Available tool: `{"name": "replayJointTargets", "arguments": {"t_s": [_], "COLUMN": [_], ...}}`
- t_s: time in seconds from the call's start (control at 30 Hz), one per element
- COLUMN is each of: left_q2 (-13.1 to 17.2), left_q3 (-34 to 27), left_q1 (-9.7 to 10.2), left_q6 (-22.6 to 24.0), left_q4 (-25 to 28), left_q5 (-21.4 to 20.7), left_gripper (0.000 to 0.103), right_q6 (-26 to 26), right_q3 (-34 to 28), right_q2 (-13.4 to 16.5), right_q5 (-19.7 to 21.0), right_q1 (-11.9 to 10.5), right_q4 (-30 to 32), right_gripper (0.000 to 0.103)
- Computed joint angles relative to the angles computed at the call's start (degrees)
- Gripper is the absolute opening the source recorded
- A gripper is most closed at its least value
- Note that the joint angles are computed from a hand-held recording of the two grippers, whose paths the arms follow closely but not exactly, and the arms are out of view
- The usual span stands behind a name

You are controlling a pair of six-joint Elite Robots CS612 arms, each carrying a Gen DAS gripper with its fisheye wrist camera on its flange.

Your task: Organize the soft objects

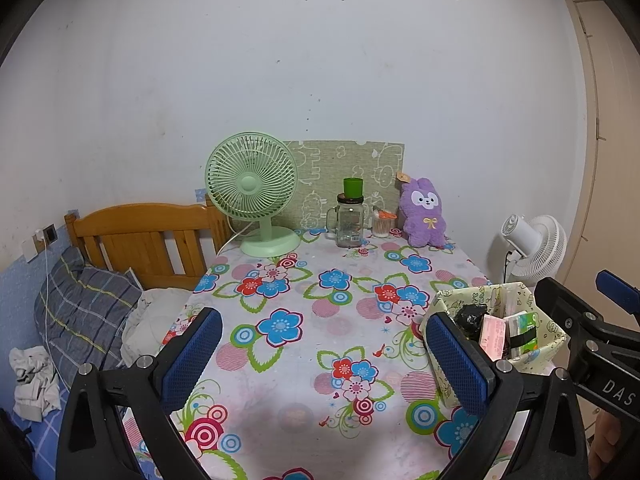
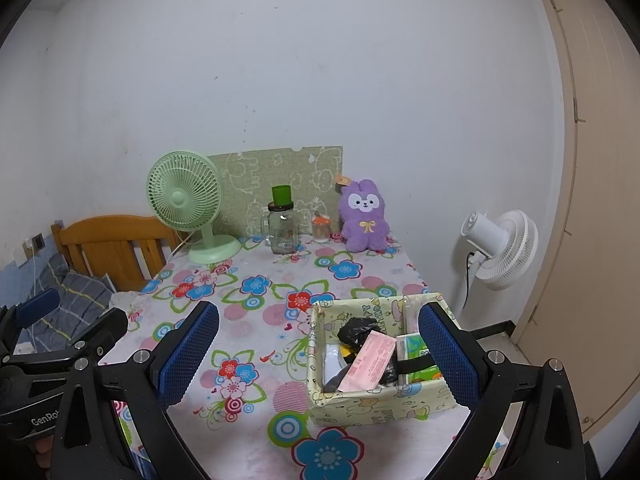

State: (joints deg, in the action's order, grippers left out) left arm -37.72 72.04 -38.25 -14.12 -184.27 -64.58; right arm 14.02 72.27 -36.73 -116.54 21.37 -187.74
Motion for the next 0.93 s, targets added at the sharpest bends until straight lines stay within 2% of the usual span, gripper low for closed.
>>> {"name": "replayJointTargets", "arguments": {"t_s": [0.93], "left_q2": [0.0], "left_q3": [0.1], "left_q1": [-0.02], "left_q6": [0.0], "left_q4": [-0.1], "left_q5": [0.0], "left_gripper": [0.103], "right_q6": [0.6], "right_q3": [0.5], "right_q2": [-0.4], "right_q5": [0.0], "right_q1": [-0.1], "right_q4": [0.1], "right_gripper": [0.101]}}
